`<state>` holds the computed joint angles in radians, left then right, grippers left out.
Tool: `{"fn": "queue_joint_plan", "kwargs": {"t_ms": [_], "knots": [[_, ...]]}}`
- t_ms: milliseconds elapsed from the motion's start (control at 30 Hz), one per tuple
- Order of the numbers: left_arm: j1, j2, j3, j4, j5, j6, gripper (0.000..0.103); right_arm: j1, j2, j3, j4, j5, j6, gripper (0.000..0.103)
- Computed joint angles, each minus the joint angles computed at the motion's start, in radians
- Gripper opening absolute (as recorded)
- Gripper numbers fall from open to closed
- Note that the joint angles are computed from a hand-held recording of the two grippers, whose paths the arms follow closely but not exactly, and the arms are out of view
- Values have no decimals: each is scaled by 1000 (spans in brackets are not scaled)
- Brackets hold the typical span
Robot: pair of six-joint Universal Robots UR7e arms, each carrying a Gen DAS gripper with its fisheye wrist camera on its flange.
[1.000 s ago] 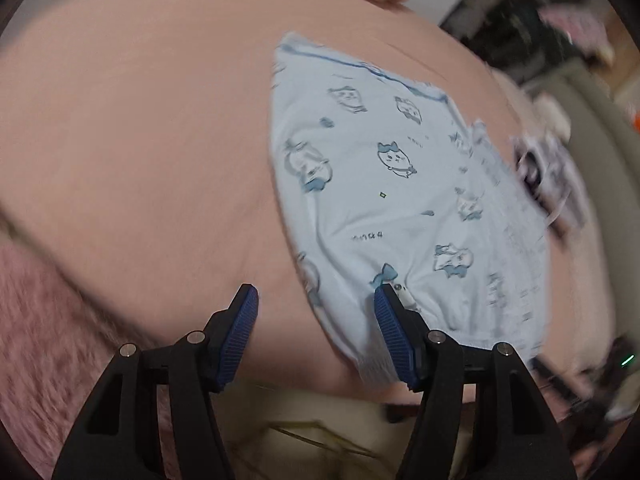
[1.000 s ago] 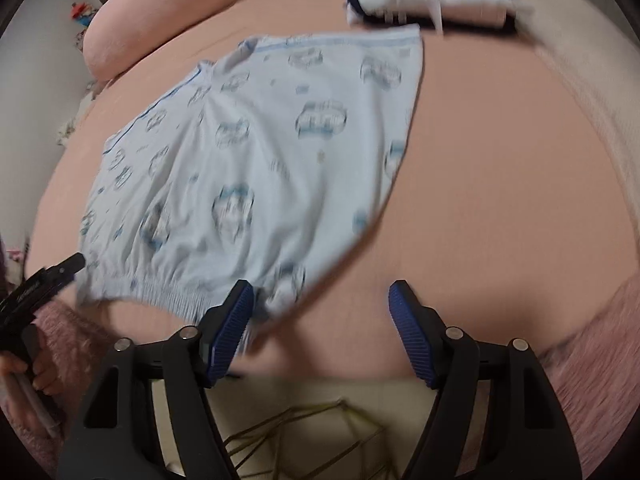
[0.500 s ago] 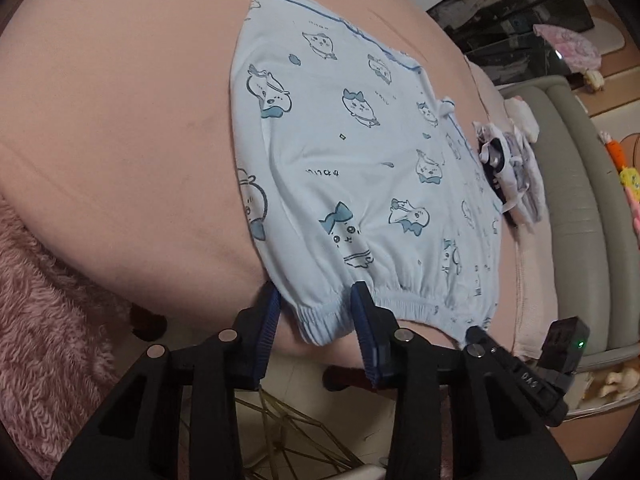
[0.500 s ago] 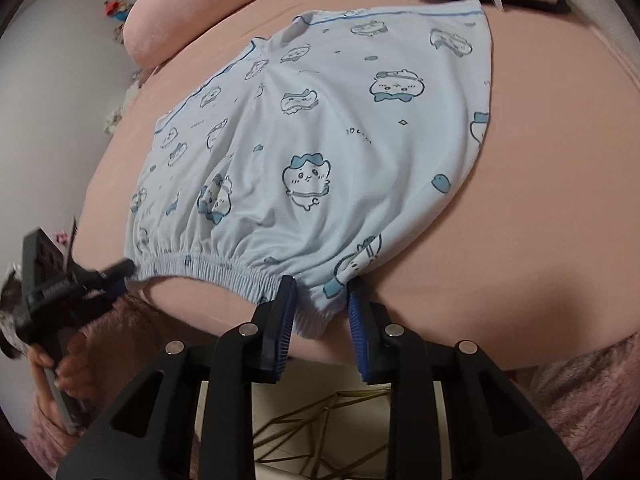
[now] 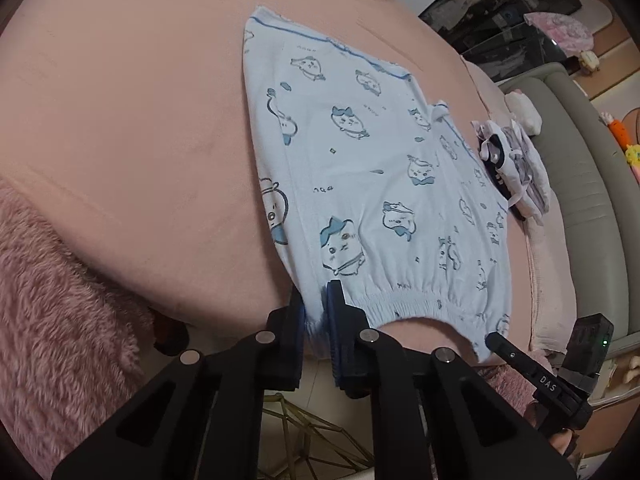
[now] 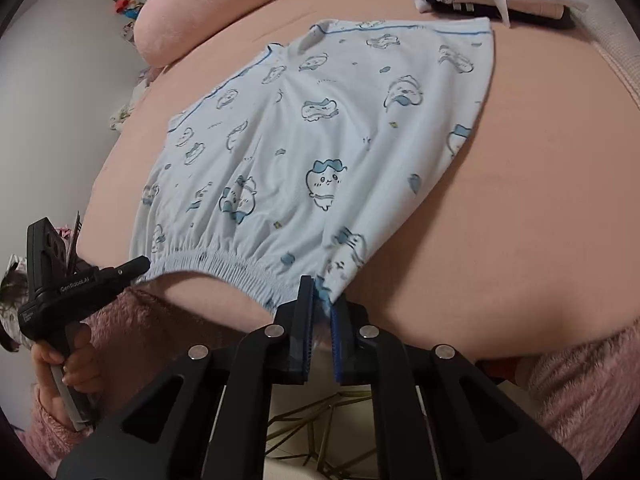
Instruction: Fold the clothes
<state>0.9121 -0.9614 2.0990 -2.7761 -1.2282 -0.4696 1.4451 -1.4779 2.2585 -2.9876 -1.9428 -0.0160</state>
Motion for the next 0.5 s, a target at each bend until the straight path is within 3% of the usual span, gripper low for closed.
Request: {"fn": "queue_joint_plan", "kwargs": {"t_ms": [133,200,233,300,333,467,500], "knots": [[2,10,-14,60,25,2,11,-17,-19,12,25,10,21,5],[34,26,-45,107,-17,-32,13,-30,-19,11,53,-5,33,6],[43,22,-50,104,-31,-35,17,-39,-19,7,70,-5,42,6],[53,5,-51,79,-31,-33,36,-51,-42,8,85,17,58,7],[56,1,-57,61,-12,-19,45,-52,-54,10,76,17,63,11],[89,28,-128,10,31,59,45,-59,-87,13,-9,-16,75,34],[107,50,-164,2,30,86,45,-71,-84,-1,-13,-15,81,36]]}}
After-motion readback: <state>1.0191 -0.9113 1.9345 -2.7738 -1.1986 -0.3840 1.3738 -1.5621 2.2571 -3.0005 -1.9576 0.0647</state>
